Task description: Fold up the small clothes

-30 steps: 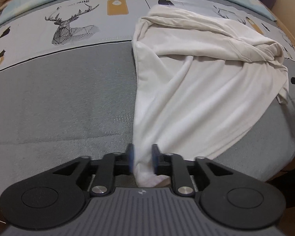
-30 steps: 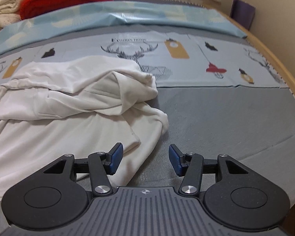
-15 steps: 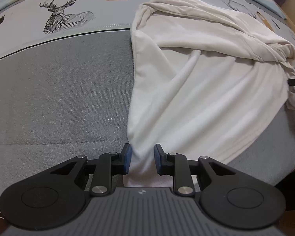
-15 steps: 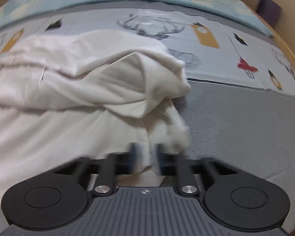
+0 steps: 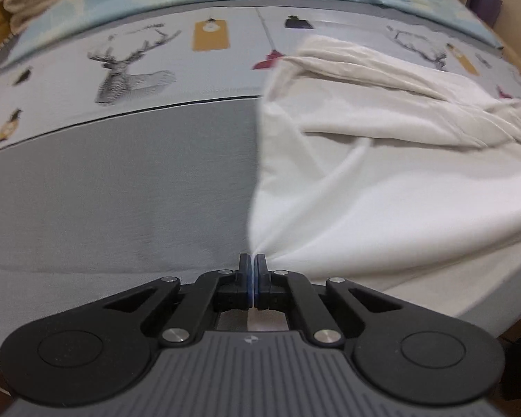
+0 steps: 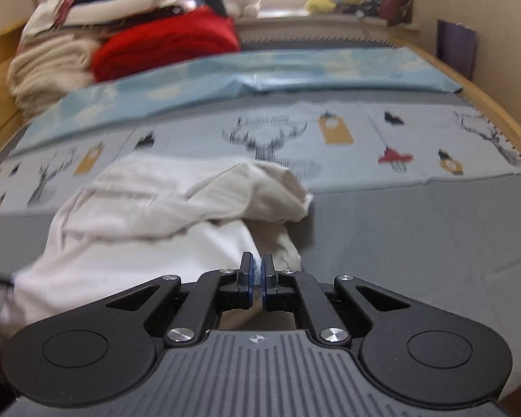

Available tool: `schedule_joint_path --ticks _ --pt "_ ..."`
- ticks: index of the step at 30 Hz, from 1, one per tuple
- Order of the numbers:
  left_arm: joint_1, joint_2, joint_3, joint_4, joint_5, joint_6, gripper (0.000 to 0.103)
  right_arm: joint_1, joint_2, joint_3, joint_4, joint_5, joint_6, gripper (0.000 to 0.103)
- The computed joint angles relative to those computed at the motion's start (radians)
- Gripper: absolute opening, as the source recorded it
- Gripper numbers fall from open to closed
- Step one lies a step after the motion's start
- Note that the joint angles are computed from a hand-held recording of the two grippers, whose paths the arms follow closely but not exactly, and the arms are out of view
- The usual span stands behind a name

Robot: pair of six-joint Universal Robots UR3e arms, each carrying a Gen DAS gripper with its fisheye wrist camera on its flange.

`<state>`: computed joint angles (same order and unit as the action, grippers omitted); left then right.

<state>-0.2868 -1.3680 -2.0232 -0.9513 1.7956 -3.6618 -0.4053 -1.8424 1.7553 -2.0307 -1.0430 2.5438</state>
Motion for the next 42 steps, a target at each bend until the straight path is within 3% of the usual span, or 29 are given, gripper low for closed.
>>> schedule_joint_path --ticks 3,7,9,12,17,19,21,24,31,34,35,36,37,40,42 --pt "0.022 0.033 -0.012 -0.046 -0.040 0.014 0.000 -0.044 -0.032 -0.001 0.122 -0.040 -0.112 0.003" --pt "0.056 0.035 -0.017 -0.087 -0.156 0.130 0.002 -0.026 0.010 -0.052 0.291 -0.135 -0.241 0.003" --pt "0.046 0.033 -0.016 -0.062 -0.161 0.156 0.007 0.029 0.033 -0.027 0.223 -0.212 -0.241 0.004" --pt "0.040 0.044 -0.027 0.002 -0.127 0.124 0.024 0.048 0.052 -0.001 0.074 -0.232 -0.129 0.007" --pt "0.049 0.017 -0.002 0.051 -0.082 0.050 0.024 -0.057 0.094 0.006 -0.057 -0.070 0.146 0.013" --pt "0.044 -0.005 0.020 0.064 -0.066 0.030 0.024 -0.050 0.115 0.015 -0.106 -0.051 0.214 0.019" --pt "0.038 -0.028 0.042 0.082 -0.053 0.011 0.024 -0.043 0.149 0.017 -0.147 -0.029 0.251 0.039" --pt "0.045 -0.057 0.057 0.126 -0.054 -0.008 0.024 0.011 0.222 -0.010 -0.201 -0.067 0.298 0.048" --pt "-0.010 -0.219 0.199 0.228 -0.028 -0.037 0.024 0.152 0.421 -0.157 -0.287 -0.152 0.433 0.053" --pt "-0.024 -0.327 0.303 0.299 -0.058 0.038 0.024 0.189 0.508 -0.236 -0.305 -0.177 0.511 0.053" --pt "-0.028 -0.368 0.347 0.312 -0.064 0.058 0.024 0.203 0.535 -0.260 -0.314 -0.193 0.525 0.044" --pt "-0.028 -0.413 0.399 0.328 -0.074 0.082 0.024 0.215 0.561 -0.274 -0.345 -0.197 0.535 0.014" --pt "-0.024 -0.466 0.459 0.349 -0.092 0.112 0.024 0.222 0.584 -0.290 -0.361 -0.189 0.534 0.010" --pt "-0.022 -0.612 0.614 0.431 -0.139 0.163 0.024 0.259 0.623 -0.286 -0.520 -0.203 0.565 0.009" --pt "-0.025 -0.708 0.693 0.515 -0.188 0.183 0.030 0.257 0.631 -0.265 -0.641 -0.138 0.578 0.009"
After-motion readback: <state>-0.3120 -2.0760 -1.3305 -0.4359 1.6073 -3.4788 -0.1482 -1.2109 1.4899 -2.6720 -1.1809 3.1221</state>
